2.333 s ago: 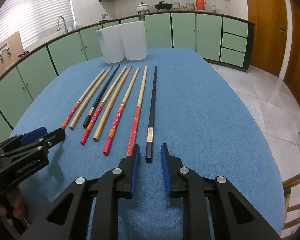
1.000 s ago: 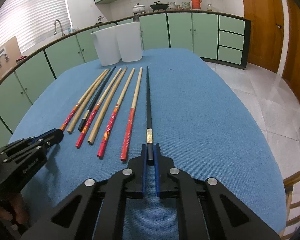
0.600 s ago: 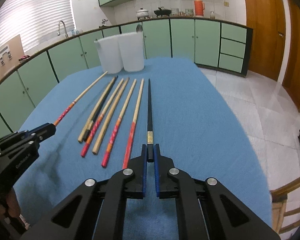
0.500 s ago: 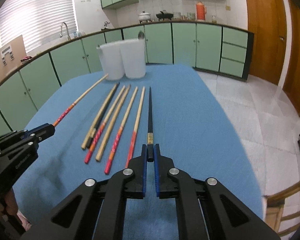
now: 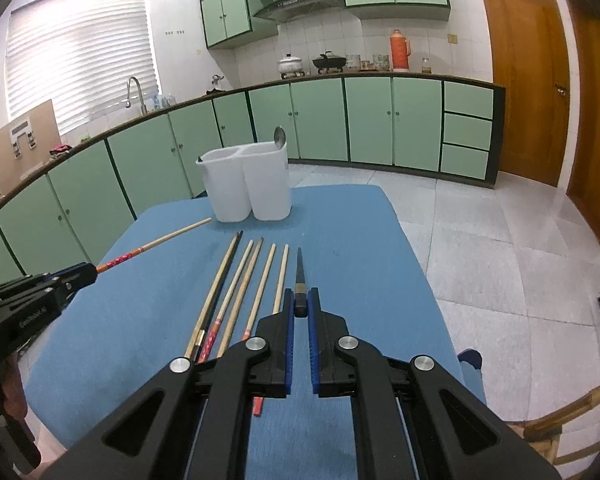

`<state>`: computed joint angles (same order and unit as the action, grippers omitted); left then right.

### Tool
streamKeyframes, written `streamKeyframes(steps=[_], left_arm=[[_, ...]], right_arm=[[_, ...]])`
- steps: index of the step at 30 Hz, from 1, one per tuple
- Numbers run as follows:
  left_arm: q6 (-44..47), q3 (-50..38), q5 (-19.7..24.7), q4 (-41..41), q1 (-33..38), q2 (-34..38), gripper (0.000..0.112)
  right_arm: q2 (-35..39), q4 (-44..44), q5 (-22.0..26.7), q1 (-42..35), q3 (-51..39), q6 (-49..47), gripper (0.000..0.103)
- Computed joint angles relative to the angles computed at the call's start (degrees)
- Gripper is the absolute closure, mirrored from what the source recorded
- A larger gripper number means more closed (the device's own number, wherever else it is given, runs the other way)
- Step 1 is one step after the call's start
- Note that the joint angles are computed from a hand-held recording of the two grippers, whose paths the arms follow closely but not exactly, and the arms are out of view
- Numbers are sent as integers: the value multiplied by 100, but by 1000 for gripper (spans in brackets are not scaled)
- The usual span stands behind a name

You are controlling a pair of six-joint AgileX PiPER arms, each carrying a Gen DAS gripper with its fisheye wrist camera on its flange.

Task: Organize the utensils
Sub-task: 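Carry both chopsticks upright and drop them into the white holder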

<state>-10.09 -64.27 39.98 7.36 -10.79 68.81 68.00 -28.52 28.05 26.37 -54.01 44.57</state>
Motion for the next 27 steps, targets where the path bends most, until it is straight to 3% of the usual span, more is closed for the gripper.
streamKeyframes(steps=[5, 16, 27], left_arm=[[225, -482, 238, -265, 72, 168, 107], [421, -745, 304, -602, 266, 278, 107], [705, -1731, 460, -955, 521, 577, 107]], right_arm=[[13, 225, -45, -113, -238, -268, 97], [88, 454, -96, -215, -501, -549, 97], [284, 867, -229, -422, -1073, -1176, 97]])
